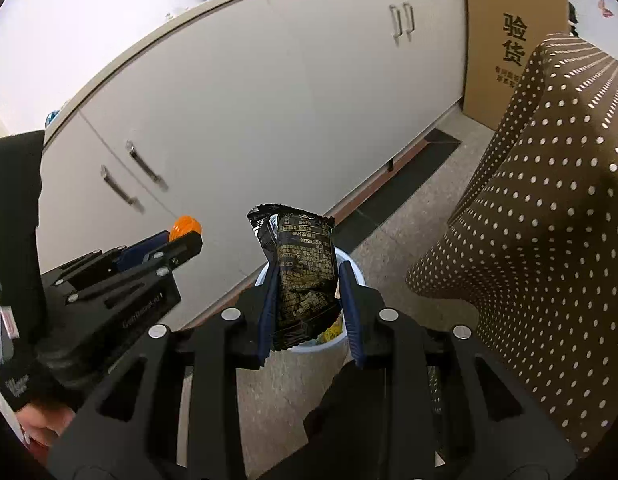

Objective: Collect trash
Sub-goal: 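Open the left tool then the right tool to drop both items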

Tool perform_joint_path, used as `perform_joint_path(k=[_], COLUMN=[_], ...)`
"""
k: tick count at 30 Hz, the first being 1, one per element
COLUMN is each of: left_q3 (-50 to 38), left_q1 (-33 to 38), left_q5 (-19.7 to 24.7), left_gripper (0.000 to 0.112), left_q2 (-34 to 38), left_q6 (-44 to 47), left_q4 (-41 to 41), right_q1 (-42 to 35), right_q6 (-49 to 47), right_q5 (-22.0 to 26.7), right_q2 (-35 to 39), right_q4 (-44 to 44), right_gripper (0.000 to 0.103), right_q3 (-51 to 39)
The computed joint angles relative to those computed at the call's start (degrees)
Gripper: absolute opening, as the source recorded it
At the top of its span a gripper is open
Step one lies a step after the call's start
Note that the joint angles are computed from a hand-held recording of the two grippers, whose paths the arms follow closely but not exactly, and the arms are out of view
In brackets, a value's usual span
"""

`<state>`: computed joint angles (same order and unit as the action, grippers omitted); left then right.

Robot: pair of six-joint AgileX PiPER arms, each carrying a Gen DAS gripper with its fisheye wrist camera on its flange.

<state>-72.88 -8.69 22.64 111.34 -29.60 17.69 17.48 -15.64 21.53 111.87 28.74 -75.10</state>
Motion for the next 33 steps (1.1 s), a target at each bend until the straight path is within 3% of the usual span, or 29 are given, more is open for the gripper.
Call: perform_joint_path(k=[1, 2, 4, 11, 22, 33], left_q3=[-0.81, -1.95, -2.51, 0.2, 3.62, 5.97], left_q1=[0.14, 0.24, 0.63, 0.48, 0.51, 4.03], left_q5=[-0.05, 0.77, 1.52, 0.26, -0.17, -0.15], left_gripper=[0.032, 0.054, 0.078, 0.078, 0.078, 0.08], left_q2=[0.49, 1.06, 1.38, 0.43, -2.31, -5.43], left_q6=[0.13, -0.24, -3.31, -2.2, -10.2, -16.91], left_q4=[-0.6, -0.81, 0.25, -0.07, 7.28, 8.97], right_q1=[-0.14, -0.41, -0.55, -0.79, 0.48, 3.32], right_q6=[-0.08, -0.25, -0.17, -1.35, -1.65, -2.19], right_q5=[-0.47, -0.54, -0.65, 0.15, 0.54, -0.93], right_q2=[-0.12, -0.04, 0.34, 1.39, 1.76, 3.42], right_q4=[0.4, 0.95, 1.34, 2.8, 2.98, 3.87], right_gripper=[0.029, 0.029, 0.03, 0.03, 0.03, 0.032], right_q3=[0.18, 0.09, -0.15, -0.7, -0.88, -5.41])
